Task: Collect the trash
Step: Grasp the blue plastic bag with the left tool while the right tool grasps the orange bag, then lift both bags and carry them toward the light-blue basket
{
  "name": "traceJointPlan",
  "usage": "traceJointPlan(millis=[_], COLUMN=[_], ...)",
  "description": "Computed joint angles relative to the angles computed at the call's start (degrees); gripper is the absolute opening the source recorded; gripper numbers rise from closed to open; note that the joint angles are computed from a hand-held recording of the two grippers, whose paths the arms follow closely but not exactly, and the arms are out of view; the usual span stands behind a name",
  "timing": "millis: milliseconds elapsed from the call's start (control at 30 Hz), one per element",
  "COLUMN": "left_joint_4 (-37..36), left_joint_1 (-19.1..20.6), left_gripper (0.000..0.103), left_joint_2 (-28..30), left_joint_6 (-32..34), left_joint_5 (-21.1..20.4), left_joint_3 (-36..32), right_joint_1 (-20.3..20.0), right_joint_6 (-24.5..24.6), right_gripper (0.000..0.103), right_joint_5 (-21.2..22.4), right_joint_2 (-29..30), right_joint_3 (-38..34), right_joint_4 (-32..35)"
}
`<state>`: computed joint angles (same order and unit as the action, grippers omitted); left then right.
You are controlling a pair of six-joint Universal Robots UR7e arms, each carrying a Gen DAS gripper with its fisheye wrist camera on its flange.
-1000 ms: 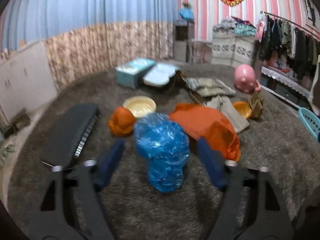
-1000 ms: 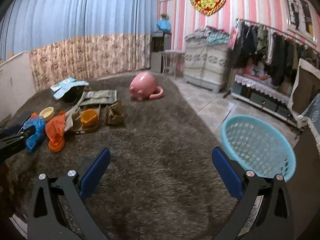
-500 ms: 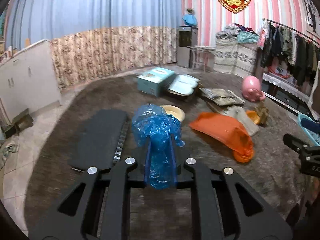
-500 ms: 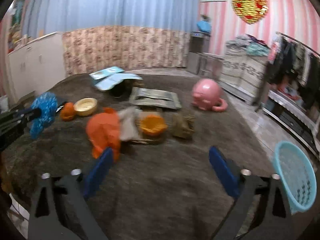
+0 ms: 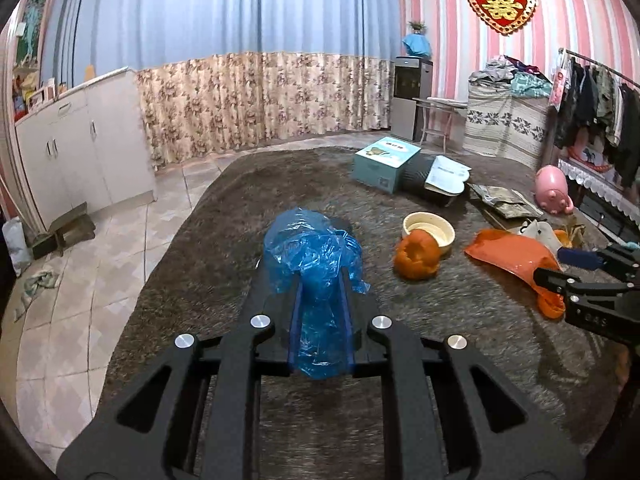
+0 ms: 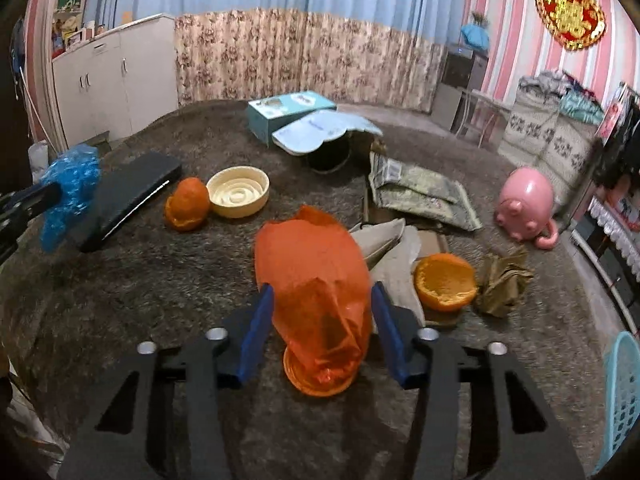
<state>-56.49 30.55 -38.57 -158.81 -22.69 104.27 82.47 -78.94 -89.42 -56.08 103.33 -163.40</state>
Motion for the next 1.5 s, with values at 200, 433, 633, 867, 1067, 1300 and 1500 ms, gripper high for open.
traceJointPlan(millis=[200, 433, 633, 867, 1067, 1300, 1500], left_joint_4=[-0.3, 5.2, 10.9, 9.3, -4.3, -7.9, -11.6], left_joint_1=[0.0, -1.0, -1.4, 0.2, 1.7, 2.5, 2.8], left_gripper=[0.015, 0.015, 0.015, 0.015, 0.015, 0.015, 0.015], left_joint_2=[-0.1, 1.7, 4.0, 7.0, 8.4, 9.4, 8.0], left_joint_6=[-0.1, -1.7, -2.9, 3.0, 16.4, 20.5, 21.5], left_joint_5=[0.3, 0.2, 2.9, 10.0, 13.7, 11.3, 8.9], left_joint_3=[0.2, -3.6, -9.2, -15.6, -16.5, -16.4, -13.4], right_joint_1=[0.1, -1.3, -2.9, -5.8, -7.2, -7.2, -5.8], right_joint_6=[-0.5, -1.0, 1.1, 4.7, 7.1, 4.9, 1.3], right_gripper=[0.013, 0.006, 0.006, 0.003, 0.005, 0.074, 0.072], right_joint_5=[-0.4, 5.8, 10.0, 11.6, 7.9, 7.0, 1.8], right_joint_2=[0.6, -2.9, -5.7, -5.6, -2.8, -1.9, -0.1], right_joint_3=[-1.4, -1.9, -4.9, -11.3, -18.7, -15.3, -12.0], right_joint_4=[2.7, 7.2, 10.5, 11.7, 19.0, 18.1, 16.7])
